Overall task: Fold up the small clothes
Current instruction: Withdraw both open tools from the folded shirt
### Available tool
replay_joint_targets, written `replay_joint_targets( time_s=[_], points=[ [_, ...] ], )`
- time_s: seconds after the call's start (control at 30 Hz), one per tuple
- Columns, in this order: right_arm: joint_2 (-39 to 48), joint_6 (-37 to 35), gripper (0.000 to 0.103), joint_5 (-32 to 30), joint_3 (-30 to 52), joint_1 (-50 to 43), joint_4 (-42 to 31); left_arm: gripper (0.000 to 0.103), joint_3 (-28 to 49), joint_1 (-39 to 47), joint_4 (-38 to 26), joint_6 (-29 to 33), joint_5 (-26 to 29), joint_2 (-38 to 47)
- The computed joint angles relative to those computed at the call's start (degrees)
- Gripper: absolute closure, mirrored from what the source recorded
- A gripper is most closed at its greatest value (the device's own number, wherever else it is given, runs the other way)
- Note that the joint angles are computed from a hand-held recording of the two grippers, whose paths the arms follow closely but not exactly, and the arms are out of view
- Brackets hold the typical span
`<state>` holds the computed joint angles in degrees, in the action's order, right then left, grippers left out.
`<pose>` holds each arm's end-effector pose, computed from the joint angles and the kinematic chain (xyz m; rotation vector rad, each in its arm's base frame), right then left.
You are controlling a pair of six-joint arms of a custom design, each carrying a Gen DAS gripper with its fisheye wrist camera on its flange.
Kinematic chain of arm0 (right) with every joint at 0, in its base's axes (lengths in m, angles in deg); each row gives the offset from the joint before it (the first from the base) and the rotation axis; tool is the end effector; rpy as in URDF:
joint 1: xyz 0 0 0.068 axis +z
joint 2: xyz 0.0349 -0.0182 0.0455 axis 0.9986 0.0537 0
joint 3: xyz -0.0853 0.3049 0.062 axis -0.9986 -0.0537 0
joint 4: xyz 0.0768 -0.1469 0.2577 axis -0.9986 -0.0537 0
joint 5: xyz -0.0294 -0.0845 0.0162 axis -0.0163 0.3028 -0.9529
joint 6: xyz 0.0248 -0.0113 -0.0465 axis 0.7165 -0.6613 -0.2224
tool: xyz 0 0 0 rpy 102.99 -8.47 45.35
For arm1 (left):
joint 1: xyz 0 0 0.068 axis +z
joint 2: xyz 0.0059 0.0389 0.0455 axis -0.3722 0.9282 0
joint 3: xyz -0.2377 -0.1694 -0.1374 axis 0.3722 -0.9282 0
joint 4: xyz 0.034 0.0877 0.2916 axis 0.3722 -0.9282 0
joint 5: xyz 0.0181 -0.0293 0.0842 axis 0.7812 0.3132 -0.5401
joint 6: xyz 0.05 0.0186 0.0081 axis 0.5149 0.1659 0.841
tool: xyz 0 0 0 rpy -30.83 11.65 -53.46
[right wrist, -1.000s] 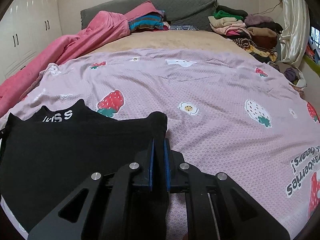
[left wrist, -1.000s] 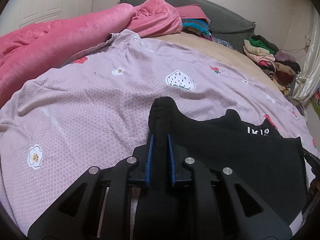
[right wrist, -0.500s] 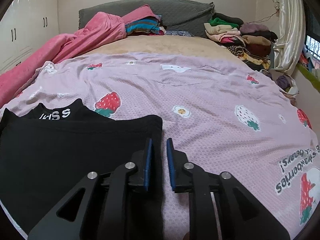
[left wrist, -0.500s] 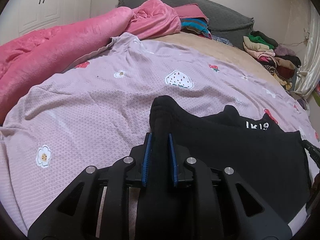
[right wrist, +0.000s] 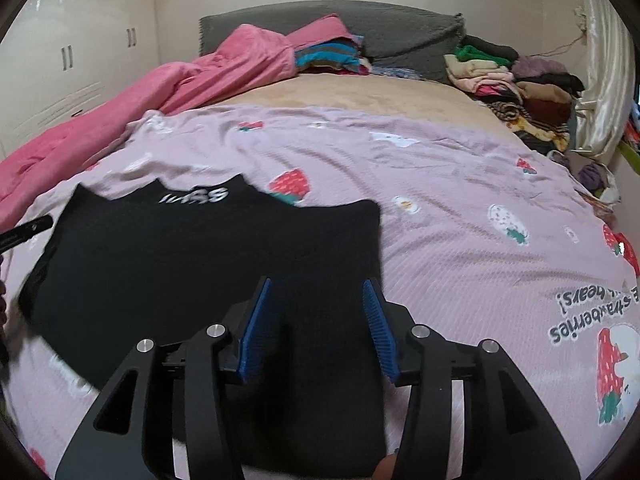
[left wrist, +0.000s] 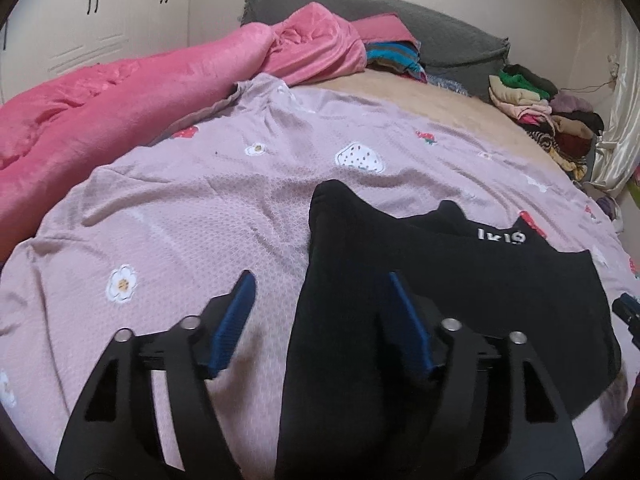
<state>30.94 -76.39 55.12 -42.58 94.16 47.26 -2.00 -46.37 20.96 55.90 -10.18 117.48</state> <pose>0.1549 0.0120 0.1787 0.1635 2.3117 -0.0979 0.3054 -0.1339 0.1571 0.1064 2.2876 -0.2049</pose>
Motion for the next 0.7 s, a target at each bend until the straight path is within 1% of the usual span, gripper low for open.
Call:
replay_joint_targets(
  time_s=[0.1,0.13,0.17,0.23,0.4,0.47,0.53,0.63,0.7],
  points=[
    [-2.4,1.9,0.056,0.6,-0.4,4.7,-3.9,0.038,-2.4,-1.1,-0.7,-0.5,-0.2,-3.7],
    [-2.8,2.6,0.056,1.0,-0.5,6.7,-5.1,0.038,-2.9,-1.2,-1.2,-1.1,0.7,-4.4],
    [-3.4,3.5,0.056,1.5,-0.8,8.4,-6.0,0.038,-3.8,-0.9,-1.6,-2.1,3.3,-5.5],
    [-3.8,5.5,0.056,2.1,-1.4,11.1,-7.4,0.038,-5.0,-1.3,-1.9,-3.1,5.8,-6.5],
    [-4.9,9.3,0.053,1.7,-2.5,13.9,-9.3,0.038,-6.9,-3.5,-3.4,-4.0,6.9,-6.9],
    [-5.1,9.9,0.052,1.3,-2.6,13.8,-10.4,0.038,-6.6,-4.5,-4.8,-4.1,6.7,-6.3],
    [-5.4,10.1,0.050,0.7,-2.7,13.1,-11.5,0.038,-5.4,-5.2,-7.8,-4.2,5.8,-4.3],
    [-7.0,9.7,0.048,-1.3,-3.4,10.9,-12.9,0.037,-6.3,-6.1,-7.5,-4.3,4.4,-3.7],
    [-8.1,10.2,0.048,-1.0,-3.7,11.3,-13.8,0.037,-6.5,-7.3,-8.2,-3.8,2.4,-4.0]
  ],
)
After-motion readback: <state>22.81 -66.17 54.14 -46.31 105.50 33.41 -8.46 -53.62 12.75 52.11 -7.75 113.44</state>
